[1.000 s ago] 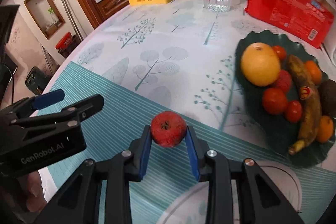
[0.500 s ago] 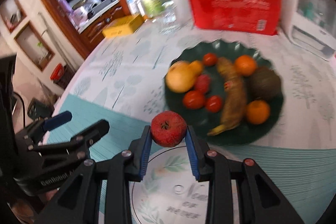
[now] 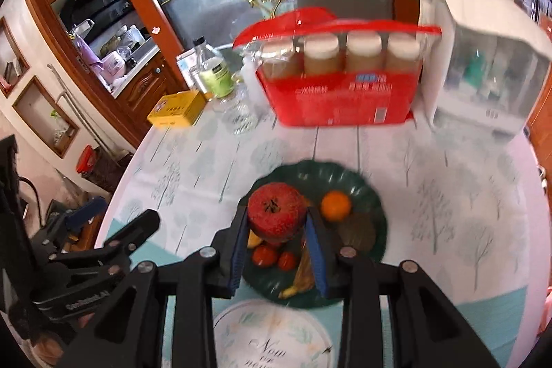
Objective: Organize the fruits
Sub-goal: 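Carry the apple with the right tool onto the green plate, then open the right tool to release the apple and withdraw it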
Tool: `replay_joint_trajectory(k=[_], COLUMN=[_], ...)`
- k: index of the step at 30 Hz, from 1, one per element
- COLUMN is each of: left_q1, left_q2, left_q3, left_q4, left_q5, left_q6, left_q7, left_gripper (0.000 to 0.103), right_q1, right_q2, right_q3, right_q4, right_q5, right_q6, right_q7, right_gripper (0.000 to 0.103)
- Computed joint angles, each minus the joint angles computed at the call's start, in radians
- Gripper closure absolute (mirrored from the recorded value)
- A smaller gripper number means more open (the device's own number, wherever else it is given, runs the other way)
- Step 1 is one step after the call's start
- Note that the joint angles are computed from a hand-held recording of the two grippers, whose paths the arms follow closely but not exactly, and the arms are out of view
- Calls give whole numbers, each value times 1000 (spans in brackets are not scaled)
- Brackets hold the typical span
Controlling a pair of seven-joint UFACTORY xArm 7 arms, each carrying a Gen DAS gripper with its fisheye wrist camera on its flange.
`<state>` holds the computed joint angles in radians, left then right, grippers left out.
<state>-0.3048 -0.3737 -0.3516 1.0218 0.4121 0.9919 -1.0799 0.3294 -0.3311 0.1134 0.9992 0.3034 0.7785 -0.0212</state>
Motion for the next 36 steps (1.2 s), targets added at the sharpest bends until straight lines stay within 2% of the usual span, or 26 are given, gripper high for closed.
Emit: replay_joint_trajectory(k=[3,16,18,22,30,36], left_q1=[7,4,4,7,13,0], left_q2=[37,192,212,229,250,229], left_q3=[25,109,120,139,138,131], left_q4=[23,-36,-43,-76,-89,-107], left_q5=[-6,-56,-65,-86,-11,2], left_q6=[-24,-240,-257,-306,-280,-246], left_q7=[32,174,183,191,166,137], left_gripper=[1,1,1,1,1,1], right_q1=[-4,7,9,12,22,19], right_q2=[59,273,299,313,288,214], right_q3=[4,46,51,55,60,60], right_q4=[24,1,12,-8,-45,-102], right_q5=[-8,-44,-72,-57,-56,-127], right_q6=[-2,-64,-65,-100,-156,-208], right_q7=[-3,15,34,28,14,84], right_gripper=[71,70,70,68,65,65])
